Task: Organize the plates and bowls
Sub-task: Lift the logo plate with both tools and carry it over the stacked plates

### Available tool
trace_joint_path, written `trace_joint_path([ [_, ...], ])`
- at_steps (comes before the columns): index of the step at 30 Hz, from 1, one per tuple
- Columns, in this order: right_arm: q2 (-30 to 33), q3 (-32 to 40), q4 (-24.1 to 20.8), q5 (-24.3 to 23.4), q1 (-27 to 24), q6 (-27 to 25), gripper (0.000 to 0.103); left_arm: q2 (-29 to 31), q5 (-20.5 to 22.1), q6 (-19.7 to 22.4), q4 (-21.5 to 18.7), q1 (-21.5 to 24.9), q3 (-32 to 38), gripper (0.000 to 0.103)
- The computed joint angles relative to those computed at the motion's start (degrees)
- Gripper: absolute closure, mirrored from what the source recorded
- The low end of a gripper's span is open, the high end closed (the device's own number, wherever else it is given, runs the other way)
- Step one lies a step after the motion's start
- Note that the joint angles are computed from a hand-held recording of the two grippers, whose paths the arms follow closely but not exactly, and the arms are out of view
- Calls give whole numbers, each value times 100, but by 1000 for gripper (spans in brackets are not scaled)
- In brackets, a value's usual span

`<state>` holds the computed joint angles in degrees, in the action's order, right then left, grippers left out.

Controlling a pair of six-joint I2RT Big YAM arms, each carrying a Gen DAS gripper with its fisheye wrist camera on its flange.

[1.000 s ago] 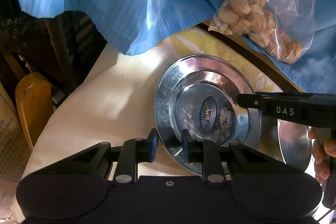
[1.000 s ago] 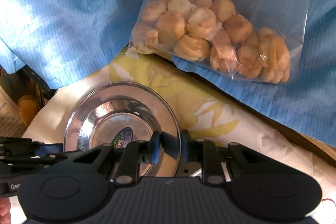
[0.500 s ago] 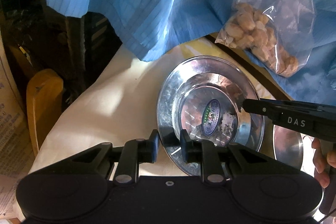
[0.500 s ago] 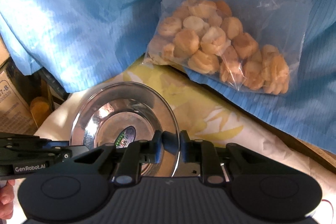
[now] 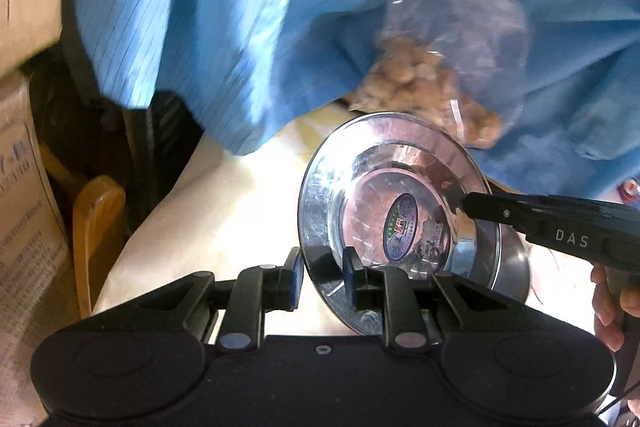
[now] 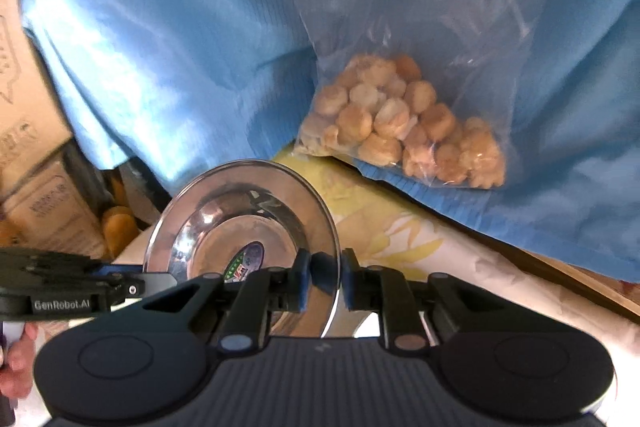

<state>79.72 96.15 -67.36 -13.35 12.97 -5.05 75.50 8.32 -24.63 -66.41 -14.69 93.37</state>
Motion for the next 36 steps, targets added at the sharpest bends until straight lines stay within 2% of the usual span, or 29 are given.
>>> trace_joint_path([
  [5, -475, -243, -70, -54, -109, 142, 86, -85, 39, 320, -200, -168, 162, 81],
  [19, -1533, -970, -379, 269, -231, 567, 86, -377, 312, 647, -519, -608, -45, 81],
  [23, -1771, -1164, -497, 222, -279, 684, 86, -435, 393, 762, -590, -661, -120, 81],
  [36, -2414, -1815, -886, 416, 21, 1449, 86, -493, 508, 1389, -1118, -815, -377, 81],
])
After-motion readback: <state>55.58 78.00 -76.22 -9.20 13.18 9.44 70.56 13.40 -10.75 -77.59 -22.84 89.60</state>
